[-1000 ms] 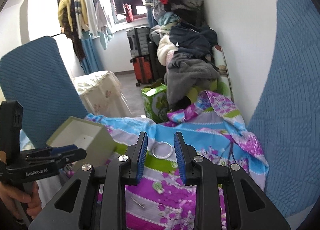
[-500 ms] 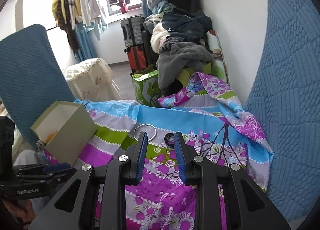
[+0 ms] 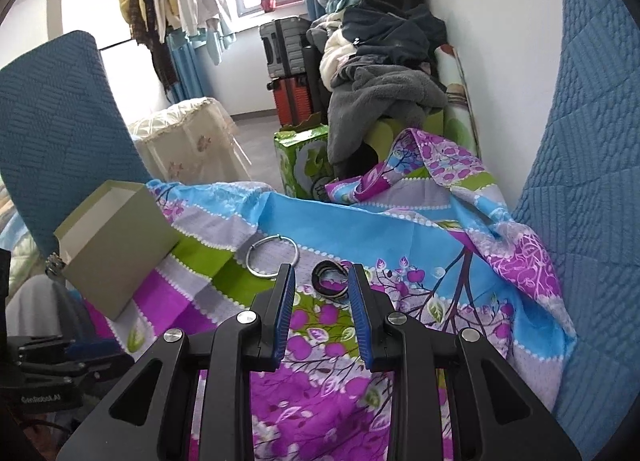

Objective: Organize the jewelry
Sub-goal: 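Grasp the silver pin with left tool while right tool grasps black braided bracelet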

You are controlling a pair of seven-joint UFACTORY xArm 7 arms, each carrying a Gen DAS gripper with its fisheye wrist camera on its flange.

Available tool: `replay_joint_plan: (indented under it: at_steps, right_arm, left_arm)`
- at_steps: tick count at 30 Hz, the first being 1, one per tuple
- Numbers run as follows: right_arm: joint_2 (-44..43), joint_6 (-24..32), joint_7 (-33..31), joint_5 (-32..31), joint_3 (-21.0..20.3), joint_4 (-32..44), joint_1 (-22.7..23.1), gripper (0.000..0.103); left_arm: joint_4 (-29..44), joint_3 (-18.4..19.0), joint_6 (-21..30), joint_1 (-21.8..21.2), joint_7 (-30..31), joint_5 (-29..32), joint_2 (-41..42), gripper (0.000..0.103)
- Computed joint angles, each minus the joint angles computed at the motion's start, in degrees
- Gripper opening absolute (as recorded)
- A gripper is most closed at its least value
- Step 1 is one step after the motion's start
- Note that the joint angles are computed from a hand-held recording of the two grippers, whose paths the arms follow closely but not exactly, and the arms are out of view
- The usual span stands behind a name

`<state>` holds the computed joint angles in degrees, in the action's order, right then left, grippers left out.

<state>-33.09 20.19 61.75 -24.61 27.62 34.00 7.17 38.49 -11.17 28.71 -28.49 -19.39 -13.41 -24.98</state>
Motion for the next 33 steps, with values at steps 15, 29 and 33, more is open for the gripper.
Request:
replay_joint_plan:
  at_steps: [15,29,33]
  right_arm:
    - [12.42,-12.99,-11.8,1.75,-5.9,-1.64,-1.53,0.026]
    - [20.69,-15.65,-16.46,3.24,-9.5,1.18,-0.4,0.025]
    - [22.38,-15.37,-17.69,3.83,-10.47,2.29,1.02,0.025]
  left_arm:
    - [0.17,-4.83,-1.7,2.69,-15.43,9.59,5.53,0.031]
    - [1.36,-5.22,-0.62,2.97,-20.34,15.35,8.47,0.025]
    - [1.62,-5.74,0.26,3.31,-21.92,17.19,8.52,0.022]
